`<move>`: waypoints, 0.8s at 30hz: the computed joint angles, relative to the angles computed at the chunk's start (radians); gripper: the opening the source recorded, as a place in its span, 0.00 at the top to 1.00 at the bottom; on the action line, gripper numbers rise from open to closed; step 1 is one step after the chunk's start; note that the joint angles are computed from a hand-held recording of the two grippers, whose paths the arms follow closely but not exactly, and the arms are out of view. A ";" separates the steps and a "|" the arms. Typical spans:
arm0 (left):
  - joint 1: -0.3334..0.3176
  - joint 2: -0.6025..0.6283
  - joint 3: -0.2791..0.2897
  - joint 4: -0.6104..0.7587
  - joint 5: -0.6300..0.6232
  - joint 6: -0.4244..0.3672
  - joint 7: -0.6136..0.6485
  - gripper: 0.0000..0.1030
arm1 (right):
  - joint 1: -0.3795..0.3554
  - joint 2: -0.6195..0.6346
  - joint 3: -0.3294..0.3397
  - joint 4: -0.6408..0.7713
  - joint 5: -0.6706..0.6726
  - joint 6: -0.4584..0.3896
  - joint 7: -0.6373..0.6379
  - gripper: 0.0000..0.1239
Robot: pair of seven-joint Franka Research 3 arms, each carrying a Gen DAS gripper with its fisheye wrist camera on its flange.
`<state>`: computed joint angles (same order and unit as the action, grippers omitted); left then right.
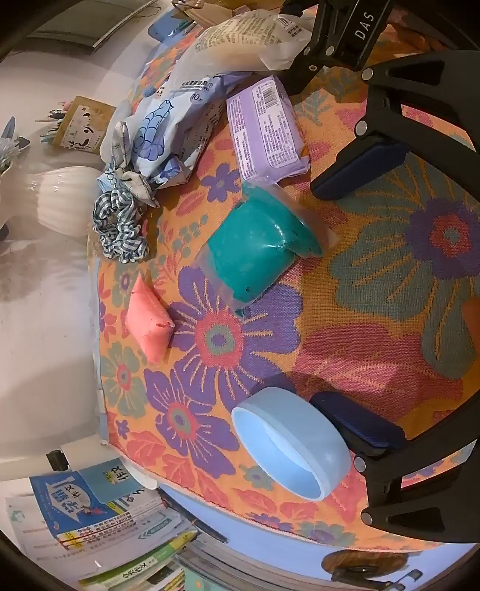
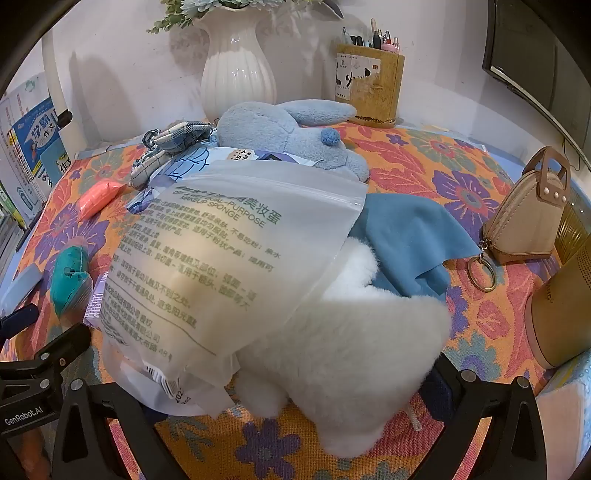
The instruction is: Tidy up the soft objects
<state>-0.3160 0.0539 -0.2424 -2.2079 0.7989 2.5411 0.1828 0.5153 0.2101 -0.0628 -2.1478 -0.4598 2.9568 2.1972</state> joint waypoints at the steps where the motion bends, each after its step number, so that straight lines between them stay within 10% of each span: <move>1: 0.000 0.000 0.000 0.000 0.000 0.000 0.000 0.00 | 0.002 0.000 -0.003 0.001 -0.005 -0.001 0.003 0.17; 12: -0.018 -0.066 -0.029 -0.049 -0.125 0.003 0.079 0.01 | -0.080 -0.074 0.122 -0.040 0.249 -0.154 -0.232 0.17; 17: -0.061 -0.204 -0.099 -0.081 -0.061 -0.127 -0.006 0.01 | -0.110 -0.201 0.162 -0.132 0.421 -0.207 -0.329 0.18; 24: -0.078 -0.410 -0.192 -0.051 0.034 -0.369 -0.102 0.01 | -0.335 -0.567 0.356 -0.317 -0.158 -0.017 0.133 0.17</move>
<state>-0.3938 -0.3562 -0.4348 -2.2586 0.8328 2.1723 0.0809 0.1804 -0.3567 0.2927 -2.4651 -0.6178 2.9394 2.3306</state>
